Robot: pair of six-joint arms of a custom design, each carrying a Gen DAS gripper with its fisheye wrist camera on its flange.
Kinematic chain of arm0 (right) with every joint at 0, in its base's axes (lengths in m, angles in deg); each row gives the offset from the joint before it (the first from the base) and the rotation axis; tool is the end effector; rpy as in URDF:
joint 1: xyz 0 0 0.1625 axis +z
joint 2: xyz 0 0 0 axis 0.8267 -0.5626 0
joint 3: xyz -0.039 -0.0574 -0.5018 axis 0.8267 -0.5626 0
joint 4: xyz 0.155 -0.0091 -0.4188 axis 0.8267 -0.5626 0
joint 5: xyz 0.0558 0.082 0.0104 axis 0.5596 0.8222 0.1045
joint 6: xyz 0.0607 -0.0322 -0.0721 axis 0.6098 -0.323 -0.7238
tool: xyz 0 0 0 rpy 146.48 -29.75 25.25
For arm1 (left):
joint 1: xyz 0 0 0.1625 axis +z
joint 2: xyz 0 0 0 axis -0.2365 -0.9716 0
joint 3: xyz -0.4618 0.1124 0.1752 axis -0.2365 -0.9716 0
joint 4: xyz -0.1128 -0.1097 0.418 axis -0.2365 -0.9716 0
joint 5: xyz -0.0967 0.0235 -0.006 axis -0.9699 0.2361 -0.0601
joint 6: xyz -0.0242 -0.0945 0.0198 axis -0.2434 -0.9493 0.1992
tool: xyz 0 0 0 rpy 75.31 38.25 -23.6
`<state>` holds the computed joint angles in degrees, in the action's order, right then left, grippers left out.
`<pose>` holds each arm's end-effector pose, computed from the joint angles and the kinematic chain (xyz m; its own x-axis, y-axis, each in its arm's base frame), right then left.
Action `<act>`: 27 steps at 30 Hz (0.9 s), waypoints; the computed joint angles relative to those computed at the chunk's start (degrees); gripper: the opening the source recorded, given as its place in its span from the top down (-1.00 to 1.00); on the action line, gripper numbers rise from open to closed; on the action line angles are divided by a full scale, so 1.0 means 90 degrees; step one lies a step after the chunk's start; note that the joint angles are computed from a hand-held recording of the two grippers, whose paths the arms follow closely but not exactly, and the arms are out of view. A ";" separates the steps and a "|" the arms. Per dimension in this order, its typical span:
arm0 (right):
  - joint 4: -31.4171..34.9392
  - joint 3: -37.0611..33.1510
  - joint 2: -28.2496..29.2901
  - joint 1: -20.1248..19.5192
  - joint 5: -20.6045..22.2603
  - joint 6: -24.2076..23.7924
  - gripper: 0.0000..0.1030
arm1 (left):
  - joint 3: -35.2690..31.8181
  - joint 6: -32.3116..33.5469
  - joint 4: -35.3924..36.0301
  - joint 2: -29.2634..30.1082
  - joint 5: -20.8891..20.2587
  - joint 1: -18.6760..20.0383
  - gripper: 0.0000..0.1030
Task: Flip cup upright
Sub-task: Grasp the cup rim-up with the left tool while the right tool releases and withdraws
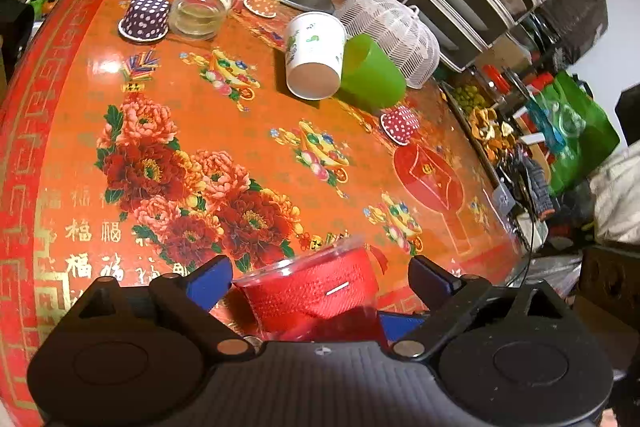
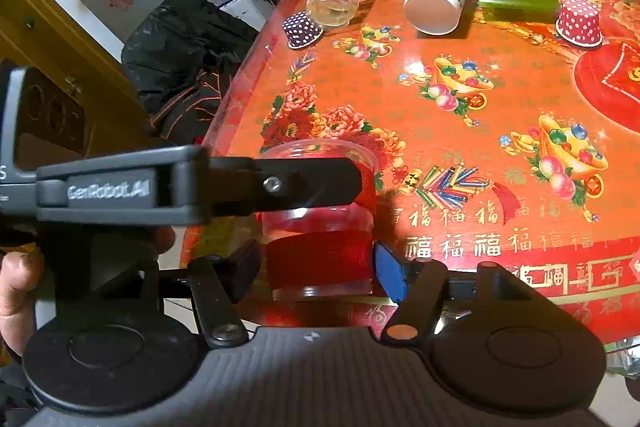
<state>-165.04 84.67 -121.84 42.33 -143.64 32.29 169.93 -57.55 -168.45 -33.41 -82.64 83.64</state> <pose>0.2190 -0.6785 0.0372 -0.8782 -0.4316 0.2062 -0.4715 0.8537 -0.2211 -0.0706 -0.6765 0.1743 -0.9804 0.0297 -0.1949 0.1289 0.8445 -0.5199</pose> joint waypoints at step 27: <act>-0.1801 0.1033 -0.0497 -0.0184 0.0224 -0.0133 -0.79 | 0.0065 -0.0097 -0.0144 0.0039 -0.0033 0.0021 -0.53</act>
<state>-181.25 93.96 -126.31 40.68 -141.62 31.09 170.51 -58.42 -169.75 -33.07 -82.94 83.82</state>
